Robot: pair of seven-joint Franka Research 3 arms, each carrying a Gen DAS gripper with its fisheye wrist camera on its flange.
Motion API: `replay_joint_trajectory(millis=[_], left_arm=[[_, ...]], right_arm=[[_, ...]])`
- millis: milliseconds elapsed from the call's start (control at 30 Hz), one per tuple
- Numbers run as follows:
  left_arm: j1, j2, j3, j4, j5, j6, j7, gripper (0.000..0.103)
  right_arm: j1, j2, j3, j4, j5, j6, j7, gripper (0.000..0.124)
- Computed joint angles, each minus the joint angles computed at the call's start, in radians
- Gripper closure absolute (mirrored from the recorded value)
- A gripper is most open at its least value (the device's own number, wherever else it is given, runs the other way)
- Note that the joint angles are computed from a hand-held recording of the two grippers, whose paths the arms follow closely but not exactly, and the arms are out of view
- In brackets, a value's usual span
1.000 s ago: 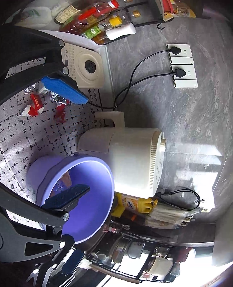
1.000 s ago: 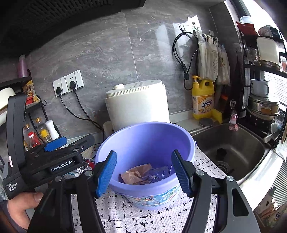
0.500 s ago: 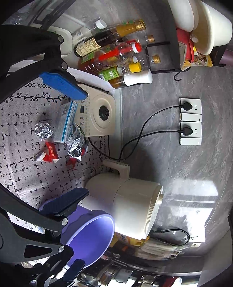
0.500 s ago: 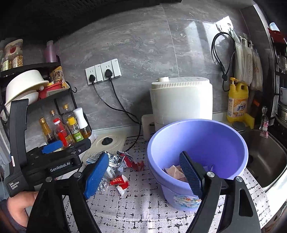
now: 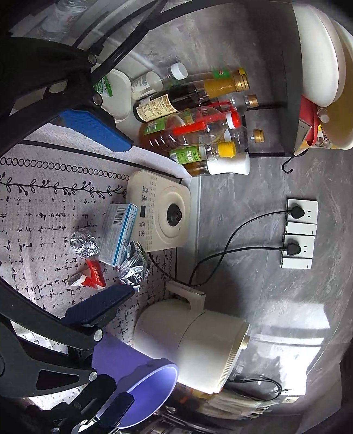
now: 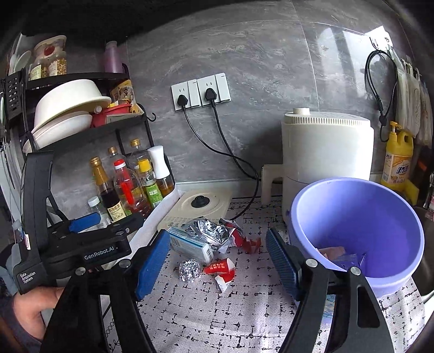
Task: Collect trash
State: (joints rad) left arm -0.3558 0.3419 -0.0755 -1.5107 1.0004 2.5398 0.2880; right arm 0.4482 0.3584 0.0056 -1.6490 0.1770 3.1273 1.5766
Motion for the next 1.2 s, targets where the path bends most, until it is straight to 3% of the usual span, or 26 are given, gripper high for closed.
replay_joint_trajectory(millis=[133,300,633,900,1200], left_arm=[[0.009,-0.012,0.000,-0.029,-0.006,0.001,-0.010,0.006],[0.022,0.005,-0.010,-0.031,-0.044,0.010,0.035,0.008],[0.025,0.109,-0.008,0.047,-0.181,0.033,0.150,0.022],[-0.004,0.232,0.017,0.170,-0.267,0.036,0.221,0.026],[0.007,0.330,0.015,0.243,-0.400,0.051,0.294,0.030]], right_arm=[[-0.042,0.020,0.065,0.022,0.026,-0.031,-0.058,0.062],[-0.045,0.050,0.080,0.051,0.045,-0.080,-0.090,0.072],[-0.018,0.093,0.033,0.078,0.015,-0.160,-0.056,0.075],[-0.020,0.125,0.018,0.106,-0.016,-0.212,-0.032,0.076],[-0.008,0.194,-0.023,0.200,-0.087,-0.282,0.005,0.077]])
